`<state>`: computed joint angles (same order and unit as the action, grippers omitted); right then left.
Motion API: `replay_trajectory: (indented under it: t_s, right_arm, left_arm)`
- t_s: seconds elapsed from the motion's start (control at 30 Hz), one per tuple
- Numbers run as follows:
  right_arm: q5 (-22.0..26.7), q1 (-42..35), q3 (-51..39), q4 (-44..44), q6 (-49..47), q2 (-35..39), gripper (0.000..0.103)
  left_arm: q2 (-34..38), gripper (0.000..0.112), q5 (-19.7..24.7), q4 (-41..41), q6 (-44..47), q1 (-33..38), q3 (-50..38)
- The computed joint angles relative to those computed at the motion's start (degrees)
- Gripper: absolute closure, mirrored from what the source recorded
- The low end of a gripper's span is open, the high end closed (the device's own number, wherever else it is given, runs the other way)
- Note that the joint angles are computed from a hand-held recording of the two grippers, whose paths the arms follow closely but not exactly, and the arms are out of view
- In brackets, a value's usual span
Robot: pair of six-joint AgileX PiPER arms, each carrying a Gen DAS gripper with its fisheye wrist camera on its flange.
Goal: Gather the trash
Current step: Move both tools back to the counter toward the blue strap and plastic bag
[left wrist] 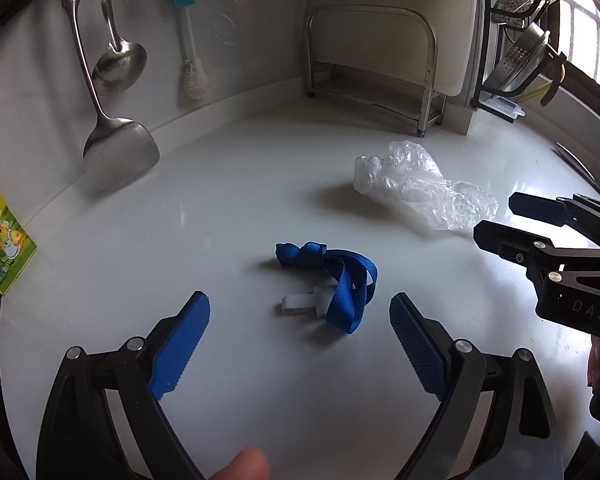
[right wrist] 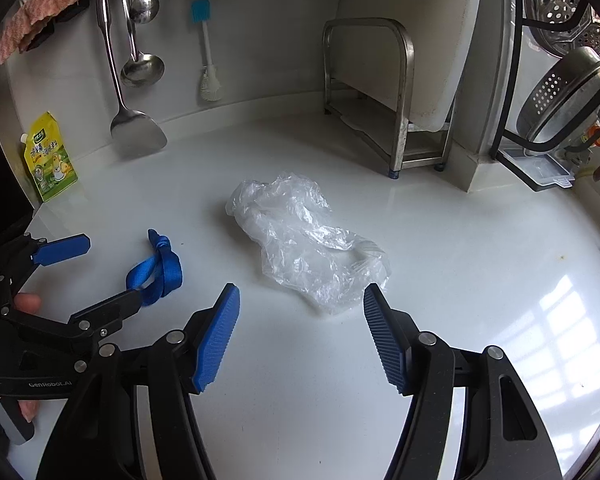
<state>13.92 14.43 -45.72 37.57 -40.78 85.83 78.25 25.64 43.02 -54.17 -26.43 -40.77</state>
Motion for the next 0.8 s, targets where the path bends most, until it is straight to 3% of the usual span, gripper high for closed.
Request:
replay_trajectory:
  t_s: [0.1, 0.3, 0.6, 0.8]
  right_arm:
    - [0.2, -0.2, -2.6, -0.3, 0.4, 2.7, 0.039]
    - [-0.2, 0.7, -6.2, -9.2, 8.7, 6.3, 0.037]
    - [0.0, 2.3, -10.9, -21.6, 20.4, 10.4, 0.032]
    - [0.3, 2.0, -12.6, -23.9, 23.2, 11.7, 0.031]
  left_arm:
    - [1.7, 0.022, -0.7, -0.2, 0.4, 0.7, -1.0]
    - [4.8, 0.021, -2.0, -1.6, 2.1, 2.5, -2.2]
    - [7.6, 0.017, -3.6, -9.1, 10.0, 6.0, -4.1]
    - [8.6, 0.015, -4.3, -14.8, 15.5, 7.3, -5.1]
